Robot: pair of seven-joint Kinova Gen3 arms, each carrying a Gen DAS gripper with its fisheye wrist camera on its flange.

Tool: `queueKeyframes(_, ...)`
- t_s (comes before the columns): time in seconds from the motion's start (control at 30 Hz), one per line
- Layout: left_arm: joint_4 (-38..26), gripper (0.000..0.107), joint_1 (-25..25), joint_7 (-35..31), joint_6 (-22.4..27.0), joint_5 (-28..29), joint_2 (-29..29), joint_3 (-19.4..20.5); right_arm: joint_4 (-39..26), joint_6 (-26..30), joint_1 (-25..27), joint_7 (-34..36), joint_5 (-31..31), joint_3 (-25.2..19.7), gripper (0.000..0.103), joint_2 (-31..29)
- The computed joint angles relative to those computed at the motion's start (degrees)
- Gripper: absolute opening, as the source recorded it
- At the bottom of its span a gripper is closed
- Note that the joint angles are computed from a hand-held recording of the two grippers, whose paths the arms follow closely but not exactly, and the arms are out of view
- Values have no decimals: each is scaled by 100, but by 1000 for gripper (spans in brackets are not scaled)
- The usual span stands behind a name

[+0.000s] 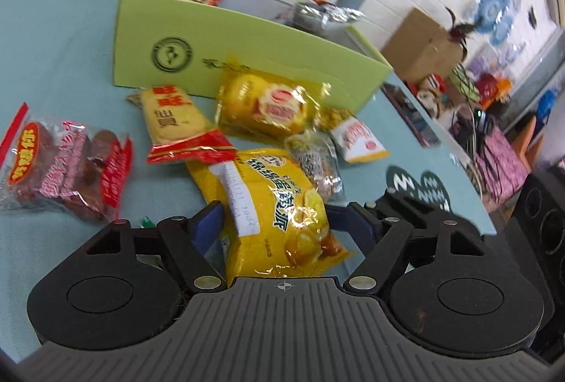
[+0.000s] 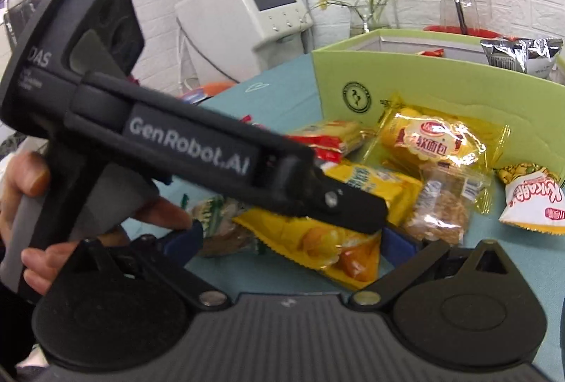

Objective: Organize snacks
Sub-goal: 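Move the left gripper onto the large yellow bread packet, then grasp the yellow bread packet and place it in the green box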

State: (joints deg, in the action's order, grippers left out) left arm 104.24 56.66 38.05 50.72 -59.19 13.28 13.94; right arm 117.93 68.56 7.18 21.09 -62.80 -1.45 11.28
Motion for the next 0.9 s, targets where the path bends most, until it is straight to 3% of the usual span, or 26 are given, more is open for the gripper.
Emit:
queueKeyframes(0.17,-484,69,475,54,280,16,399,74,232,331,381,418,435,310,102,-310)
queueKeyframes(0.3,-842,67,853,-171,413,42,632,-4,525,453,773,604,628,657,102,-524)
queueKeyframes(0.47,-706,80,996,256,508,-98,498,-216,954,179,1067,469,66,930,102,-742)
queueKeyframes(0.63,-416,78,624,514,22,54,321,-186,1228,-252,848,527,-343,804,102,-944)
queueKeyframes(0.8,-27,68,534,976,-520,-279,190,-296,1170,-641,511,566,-390,686,102,-890)
queueKeyframes(0.83,-11,60,527,1004,-554,-346,204,-288,1209,-713,479,646,-433,674,101,-881)
queueKeyframes(0.87,-42,36,444,939,-494,-342,236,-174,1281,-771,439,727,-458,729,97,-904)
queueKeyframes(0.9,-45,33,430,940,-460,-368,260,-122,1333,-735,504,858,-545,723,79,-916)
